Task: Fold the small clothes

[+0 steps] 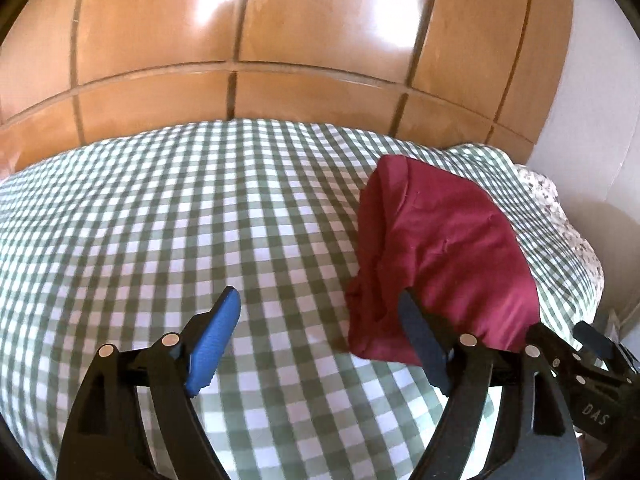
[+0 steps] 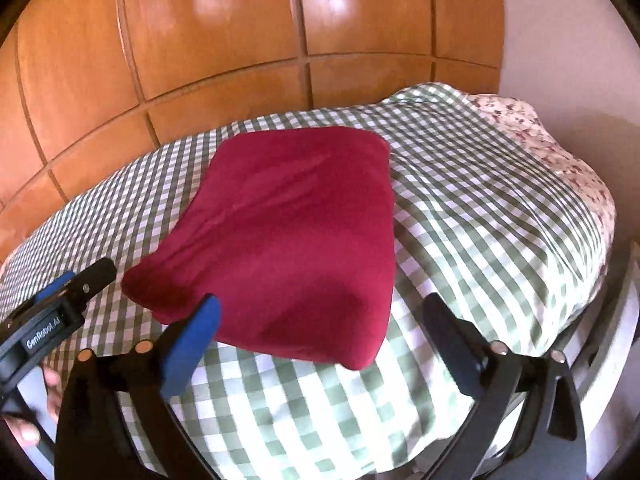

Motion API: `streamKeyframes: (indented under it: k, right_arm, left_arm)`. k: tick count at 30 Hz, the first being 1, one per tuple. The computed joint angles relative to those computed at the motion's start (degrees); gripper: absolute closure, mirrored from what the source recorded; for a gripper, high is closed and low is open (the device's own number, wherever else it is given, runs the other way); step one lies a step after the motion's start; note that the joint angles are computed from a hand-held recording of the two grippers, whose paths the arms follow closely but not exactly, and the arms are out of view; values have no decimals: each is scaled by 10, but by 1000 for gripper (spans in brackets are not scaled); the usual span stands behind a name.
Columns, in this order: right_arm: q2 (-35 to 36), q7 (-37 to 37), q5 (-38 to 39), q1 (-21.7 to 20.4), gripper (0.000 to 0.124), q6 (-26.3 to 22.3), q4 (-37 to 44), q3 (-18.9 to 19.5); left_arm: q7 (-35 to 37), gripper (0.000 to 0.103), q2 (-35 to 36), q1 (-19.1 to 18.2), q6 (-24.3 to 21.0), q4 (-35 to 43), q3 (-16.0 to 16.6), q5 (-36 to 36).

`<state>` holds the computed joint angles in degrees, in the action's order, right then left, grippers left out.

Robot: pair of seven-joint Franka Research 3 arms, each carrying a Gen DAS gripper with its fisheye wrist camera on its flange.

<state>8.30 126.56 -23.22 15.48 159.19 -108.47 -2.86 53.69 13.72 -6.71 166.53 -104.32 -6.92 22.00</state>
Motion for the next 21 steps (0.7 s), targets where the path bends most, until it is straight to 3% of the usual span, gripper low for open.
streamKeyframes:
  k: [2, 5, 9, 15, 21]
  right_arm:
    - [-8, 38, -28, 9, 23, -5, -7, -6]
    - [-18, 93, -88, 14, 23, -10, -18, -8]
    - [-36, 182, -176, 12, 23, -24, -32, -5]
    - [-47, 220, -222, -4, 23, -62, -35, 17]
    - [-50, 226, -239, -6, 23, -78, -35, 30]
  left_arm:
    - [-16, 23, -10, -7, 6, -11, 9, 17]
    - [-66, 15, -31, -20, 16, -34, 29, 70]
    - [-136, 15, -52, -25, 19, -54, 40, 147]
    - [-226, 12, -71, -17, 17, -72, 38, 242]
    - [-243, 9, -79, -2, 9, -79, 23, 264]
